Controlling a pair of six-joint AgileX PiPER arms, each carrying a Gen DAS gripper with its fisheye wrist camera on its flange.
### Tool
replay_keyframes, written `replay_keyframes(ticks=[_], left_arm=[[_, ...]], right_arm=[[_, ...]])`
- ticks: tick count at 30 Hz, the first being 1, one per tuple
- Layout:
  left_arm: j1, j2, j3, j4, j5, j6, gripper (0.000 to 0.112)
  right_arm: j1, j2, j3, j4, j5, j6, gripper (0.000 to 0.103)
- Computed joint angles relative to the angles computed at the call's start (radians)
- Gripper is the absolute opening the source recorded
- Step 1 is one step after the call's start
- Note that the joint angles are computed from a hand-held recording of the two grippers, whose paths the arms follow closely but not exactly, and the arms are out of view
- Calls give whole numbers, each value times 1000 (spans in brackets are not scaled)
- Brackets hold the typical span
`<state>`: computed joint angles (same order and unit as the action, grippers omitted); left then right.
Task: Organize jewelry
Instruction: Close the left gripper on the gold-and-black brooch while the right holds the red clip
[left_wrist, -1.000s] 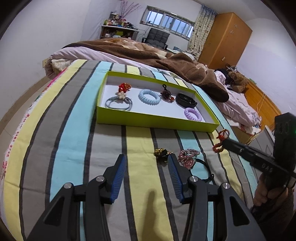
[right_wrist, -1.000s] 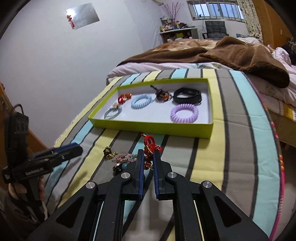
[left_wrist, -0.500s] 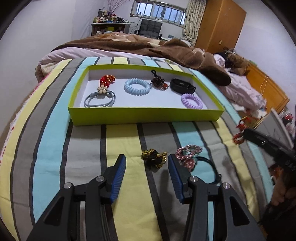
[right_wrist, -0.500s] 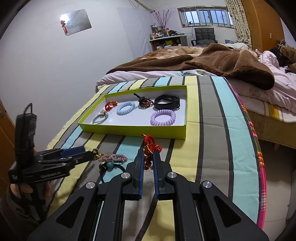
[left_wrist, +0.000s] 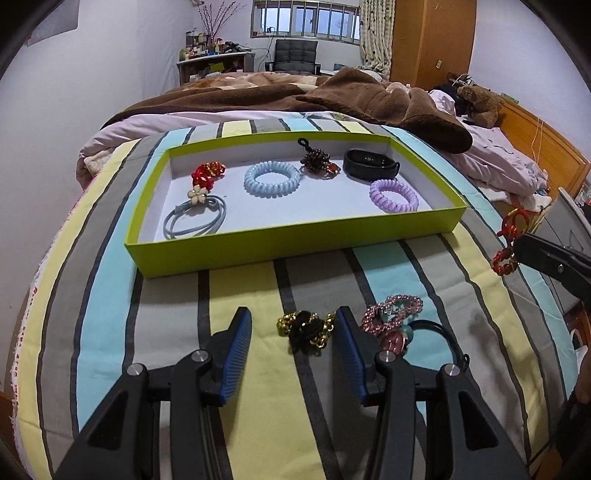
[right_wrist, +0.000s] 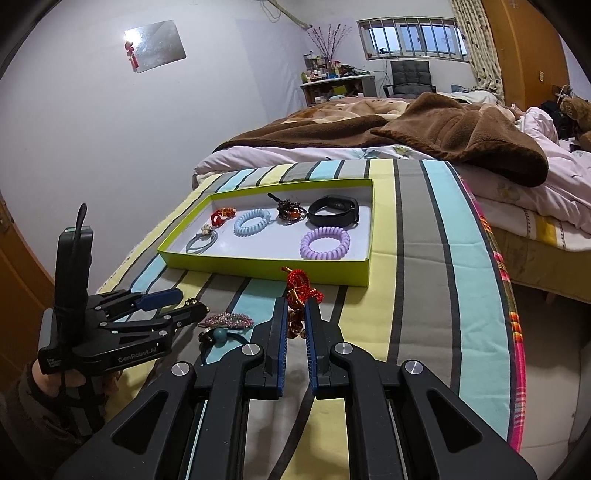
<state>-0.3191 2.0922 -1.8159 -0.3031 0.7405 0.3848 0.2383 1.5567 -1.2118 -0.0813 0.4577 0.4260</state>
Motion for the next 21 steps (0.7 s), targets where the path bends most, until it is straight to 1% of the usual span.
replay_keyframes(ticks=[4, 6, 7, 14, 17, 21], left_arm=[[-3, 2, -2, 5, -1, -6, 48], [-5, -1, -3, 7, -1, 0, 39], [-4, -2, -1, -3, 0, 13, 32], [3, -2, -1, -37, 11, 45, 28], [4, -9, 9, -45, 3, 52, 26], [5, -23, 29, -55, -9, 63, 26]], right_arm=[[2, 4, -1, 8, -6, -7, 9], [3, 7, -5, 13, -7, -12, 9], [5, 8, -7, 13, -7, -13, 9], [9, 17, -14, 14, -2, -9, 9], [9, 17, -16, 17, -1, -14, 9], [14, 19, -23, 5, 4, -5, 9]])
